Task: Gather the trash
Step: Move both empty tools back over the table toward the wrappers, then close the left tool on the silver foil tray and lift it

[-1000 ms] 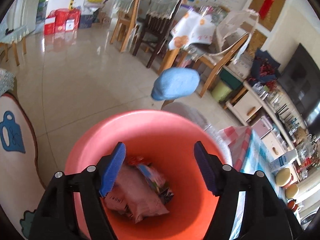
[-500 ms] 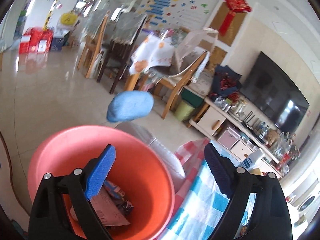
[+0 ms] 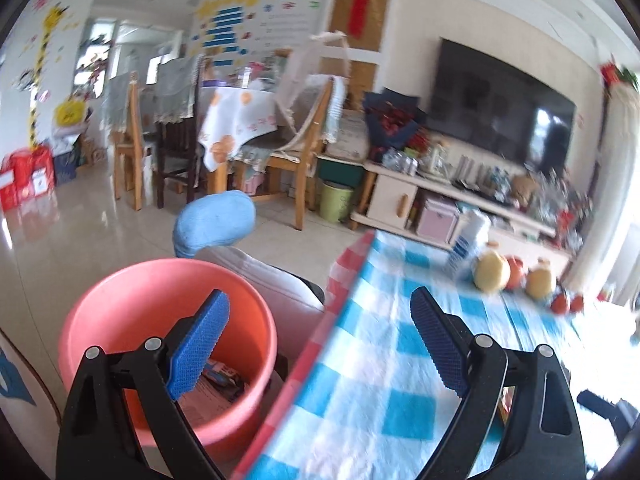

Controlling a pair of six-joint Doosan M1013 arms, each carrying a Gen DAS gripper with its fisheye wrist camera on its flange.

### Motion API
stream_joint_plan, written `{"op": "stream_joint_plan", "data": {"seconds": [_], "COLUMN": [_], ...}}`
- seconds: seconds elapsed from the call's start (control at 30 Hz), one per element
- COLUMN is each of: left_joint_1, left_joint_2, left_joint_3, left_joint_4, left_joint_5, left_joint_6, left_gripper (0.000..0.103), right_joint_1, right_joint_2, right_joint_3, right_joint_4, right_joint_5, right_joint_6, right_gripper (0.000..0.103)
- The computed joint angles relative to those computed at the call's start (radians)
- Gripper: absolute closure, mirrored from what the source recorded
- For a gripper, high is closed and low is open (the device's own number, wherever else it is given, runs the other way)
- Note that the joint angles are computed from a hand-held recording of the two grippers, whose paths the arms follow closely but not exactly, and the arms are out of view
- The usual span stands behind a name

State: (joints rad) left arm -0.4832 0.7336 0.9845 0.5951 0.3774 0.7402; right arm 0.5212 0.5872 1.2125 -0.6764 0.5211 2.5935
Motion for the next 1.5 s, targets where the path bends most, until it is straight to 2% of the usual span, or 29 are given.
{"op": "stream_joint_plan", "data": {"seconds": [0.33,0.47,0.63,0.73,0.87,1.03,1.13,1.23,1.43,1.5], "left_joint_1": [-0.051,-0.067,-0.090,-0.104,-0.120,-0.132,-0.138,-0.142,-0.142,-0.141], "left_joint_2": [-0.043,-0.054,-0.050,-0.046,-0.039,-0.018,-0.009,0.004,0.054,0.068], "left_joint_3": [0.084,0.108,0.107,0.102,0.092,0.055,0.042,0.022,-0.059,-0.078], "left_joint_4": [-0.050,-0.073,-0.102,-0.135,-0.184,-0.374,-0.439,-0.497,-0.651,-0.694], "left_joint_5": [-0.009,-0.019,0.004,0.018,0.034,0.096,0.115,0.136,0.278,0.304], "left_joint_6": [0.169,0.209,0.284,0.347,0.437,0.646,0.705,0.741,0.770,0.765], "left_gripper": [0.012,0.012,0.012,0.012,0.012,0.012,0.012,0.012,0.012,0.012], "right_joint_1": [0.001,-0.011,-0.028,-0.045,-0.076,-0.093,-0.107,-0.123,-0.142,-0.147], "right_joint_2": [-0.055,-0.081,-0.115,-0.133,-0.162,-0.183,-0.196,-0.204,-0.200,-0.194], "right_joint_3": [0.095,0.138,0.193,0.221,0.268,0.303,0.324,0.342,0.352,0.347], "right_joint_4": [-0.105,-0.104,-0.138,-0.113,-0.066,-0.125,-0.131,-0.101,-0.013,0.043], "right_joint_5": [0.037,0.028,0.023,0.017,-0.030,-0.014,-0.017,-0.039,-0.081,-0.087], "right_joint_6": [0.098,0.125,0.186,0.178,0.199,0.281,0.321,0.329,0.265,0.211], "right_gripper": [0.004,0.004,0.004,0.004,0.004,0.004,0.004,0.004,0.004,0.004]}}
